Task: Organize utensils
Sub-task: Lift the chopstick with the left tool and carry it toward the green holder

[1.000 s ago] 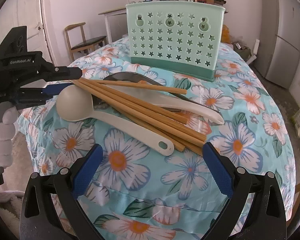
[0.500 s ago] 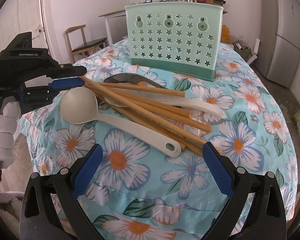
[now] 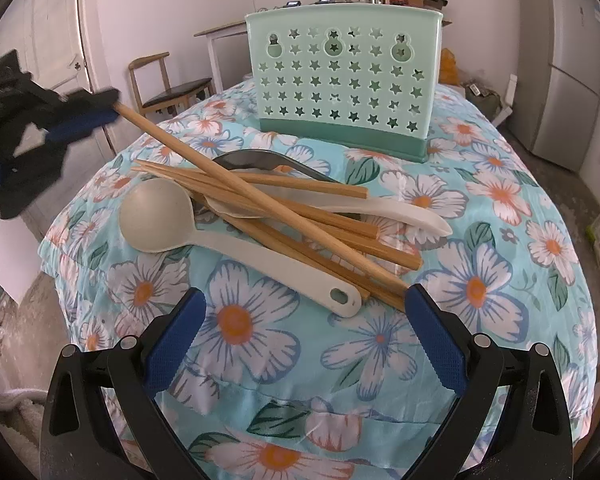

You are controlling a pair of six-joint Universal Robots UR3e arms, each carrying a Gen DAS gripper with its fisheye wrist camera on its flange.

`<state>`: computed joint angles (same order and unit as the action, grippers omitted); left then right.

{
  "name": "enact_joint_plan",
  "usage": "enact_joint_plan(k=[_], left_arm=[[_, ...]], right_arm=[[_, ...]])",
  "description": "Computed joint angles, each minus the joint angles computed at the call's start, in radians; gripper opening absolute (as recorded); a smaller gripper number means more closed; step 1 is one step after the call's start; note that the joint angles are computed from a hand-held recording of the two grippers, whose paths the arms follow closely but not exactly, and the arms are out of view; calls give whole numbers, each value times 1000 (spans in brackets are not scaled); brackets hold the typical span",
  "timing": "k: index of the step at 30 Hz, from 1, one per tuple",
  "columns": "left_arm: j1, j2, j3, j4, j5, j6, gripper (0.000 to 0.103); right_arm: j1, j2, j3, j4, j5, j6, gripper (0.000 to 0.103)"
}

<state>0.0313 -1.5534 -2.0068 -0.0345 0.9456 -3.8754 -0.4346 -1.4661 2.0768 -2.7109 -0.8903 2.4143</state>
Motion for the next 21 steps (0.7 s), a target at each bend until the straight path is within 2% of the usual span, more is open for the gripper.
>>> enact_joint_plan(k=[4,9,14,21], left_arm=[[-7,75,6,-62,32,55,6],[-39,84,75,-131,65,131,6],[-95,32,168,-174,115,197,6],[-136,-47,248,-176,137,208,6]], right_arm=[[0,1,-1,-2,1,1,95],[-1,2,-3,1,4,7,95],[-1,2,10,-23,4,8,95],[-15,-5,34,-35,20,-13,95]])
